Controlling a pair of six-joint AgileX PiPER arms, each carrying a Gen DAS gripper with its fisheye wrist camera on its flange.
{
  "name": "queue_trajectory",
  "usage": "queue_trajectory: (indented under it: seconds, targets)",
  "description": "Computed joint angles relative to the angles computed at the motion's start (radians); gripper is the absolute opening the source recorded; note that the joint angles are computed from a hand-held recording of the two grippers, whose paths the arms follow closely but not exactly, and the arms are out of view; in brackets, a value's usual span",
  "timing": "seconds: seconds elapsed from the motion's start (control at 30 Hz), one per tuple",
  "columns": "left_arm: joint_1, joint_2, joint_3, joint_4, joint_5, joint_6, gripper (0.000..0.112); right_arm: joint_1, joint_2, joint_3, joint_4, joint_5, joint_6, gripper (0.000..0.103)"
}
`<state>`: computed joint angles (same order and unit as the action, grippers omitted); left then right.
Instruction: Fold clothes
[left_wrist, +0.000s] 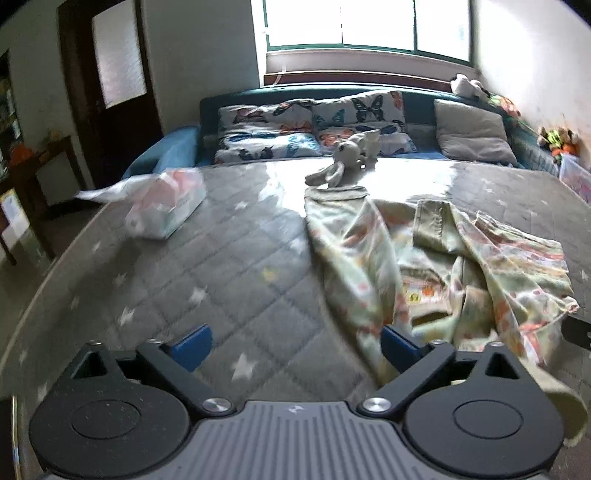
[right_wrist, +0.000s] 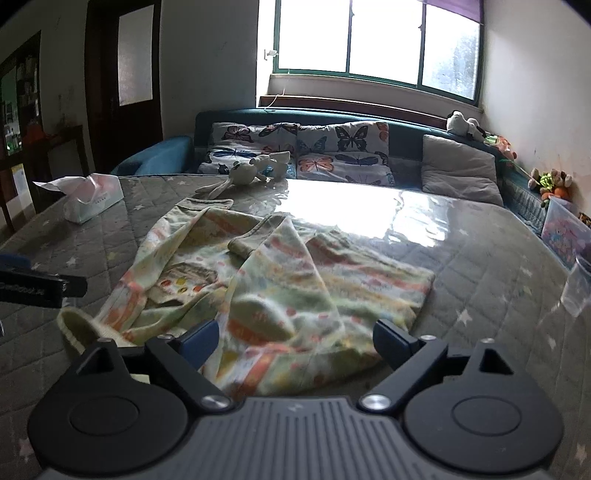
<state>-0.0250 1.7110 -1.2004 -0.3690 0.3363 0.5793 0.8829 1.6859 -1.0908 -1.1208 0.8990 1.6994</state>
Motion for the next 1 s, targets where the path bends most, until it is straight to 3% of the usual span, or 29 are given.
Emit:
queue_trajectory:
  seconds: [0.1, 0.23, 0.33, 0.4, 0.53, 0.67, 0.83, 0.9, 0.93, 1.0]
  targets:
    - [-0.036, 0.079, -0.108, 0.104, 0.036, -0.096, 0.084, -0.074, 0.027, -0.041, 0.014, -0.068, -0.076, 0.085]
    - [-0.054, 0.196, -0.286, 0.08, 0.156, -0.085, 0.078, -0.175, 0.075, -0.116, 0.068, -0.154, -0.181, 0.079]
    - [-0.087, 0.271, -0.382, 0.155, 0.188, -0.139, 0.071, -0.265, 0.134, -0.206, 0.154, -0.225, -0.292, 0.075]
    - [-0.107, 0.316, -0.433, 0.217, 0.197, -0.181, 0.062, -0.306, 0.169, -0.252, 0.188, -0.259, -0.342, 0.069]
    - [-0.117, 0.386, -0.521, 0.248, 0.242, -0.202, 0.034, -0.37, 0.268, -0.377, 0.268, -0.294, -0.459, 0.066]
    - [-0.109, 0.415, -0.563, 0.203, 0.267, -0.147, 0.022, -0.415, 0.382, -0.522, 0.354, -0.304, -0.56, 0.057]
    - [-0.107, 0.431, -0.607, 0.15, 0.301, -0.088, 0.024, -0.459, 0.5, -0.681, 0.493, -0.277, -0.675, 0.042]
    - [-0.116, 0.439, -0.623, 0.167, 0.307, -0.098, 0.026, -0.464, 0.516, -0.7, 0.507, -0.264, -0.687, 0.031]
    - [-0.122, 0.447, -0.636, 0.181, 0.313, -0.108, 0.035, -0.466, 0.524, -0.71, 0.513, -0.258, -0.692, 0.028]
    - [-0.131, 0.463, -0.658, 0.204, 0.316, -0.129, 0.036, -0.469, 0.537, -0.726, 0.523, -0.245, -0.699, 0.012]
